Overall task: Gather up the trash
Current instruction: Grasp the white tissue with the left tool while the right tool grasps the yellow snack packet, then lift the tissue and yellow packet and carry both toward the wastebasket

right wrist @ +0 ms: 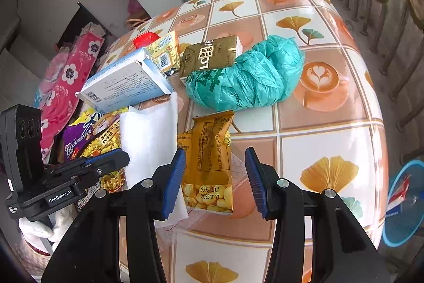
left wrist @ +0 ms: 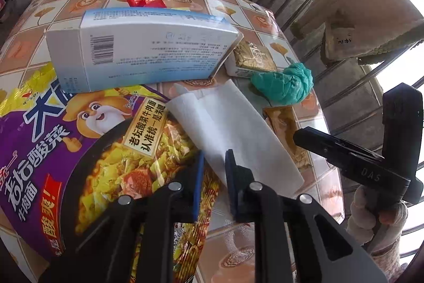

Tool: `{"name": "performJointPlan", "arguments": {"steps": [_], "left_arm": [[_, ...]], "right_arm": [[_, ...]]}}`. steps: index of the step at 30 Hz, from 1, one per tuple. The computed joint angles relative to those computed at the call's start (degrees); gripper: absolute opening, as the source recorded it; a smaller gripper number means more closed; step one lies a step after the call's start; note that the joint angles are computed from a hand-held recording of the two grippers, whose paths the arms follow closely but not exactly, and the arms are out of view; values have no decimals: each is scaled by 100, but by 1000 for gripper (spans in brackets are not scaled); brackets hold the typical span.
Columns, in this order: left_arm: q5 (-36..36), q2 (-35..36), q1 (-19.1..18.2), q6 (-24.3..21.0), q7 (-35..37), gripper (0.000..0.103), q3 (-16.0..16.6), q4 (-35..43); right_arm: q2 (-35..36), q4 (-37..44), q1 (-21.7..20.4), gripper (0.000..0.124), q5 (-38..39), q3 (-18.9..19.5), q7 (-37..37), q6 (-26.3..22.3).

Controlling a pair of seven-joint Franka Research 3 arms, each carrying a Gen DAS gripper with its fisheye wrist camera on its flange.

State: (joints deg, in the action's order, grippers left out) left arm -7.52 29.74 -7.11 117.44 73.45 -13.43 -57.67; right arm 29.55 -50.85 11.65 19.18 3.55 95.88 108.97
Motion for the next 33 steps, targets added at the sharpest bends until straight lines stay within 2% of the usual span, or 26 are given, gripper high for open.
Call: {"name": "performJointPlan", "arguments": {"steps": [4,6,21,33], "left_arm": [[-18,1,8,65,44,7,-15,-31],[-14,8,-4,122,62,4,-20,-38],[-376,-388,102,868,453,1,-150,-568],[-794,-581,172,1123,729,1,-229,-667]], "right_arm": [[72,85,22,30,-52,-9,1,-103],[75,73,21,19,-60,-14,13,-125],[-415,-553,-3,11,-118,-83,-32,290],[-1058,-1339,-45,10,-130,-152,98,808]]}}
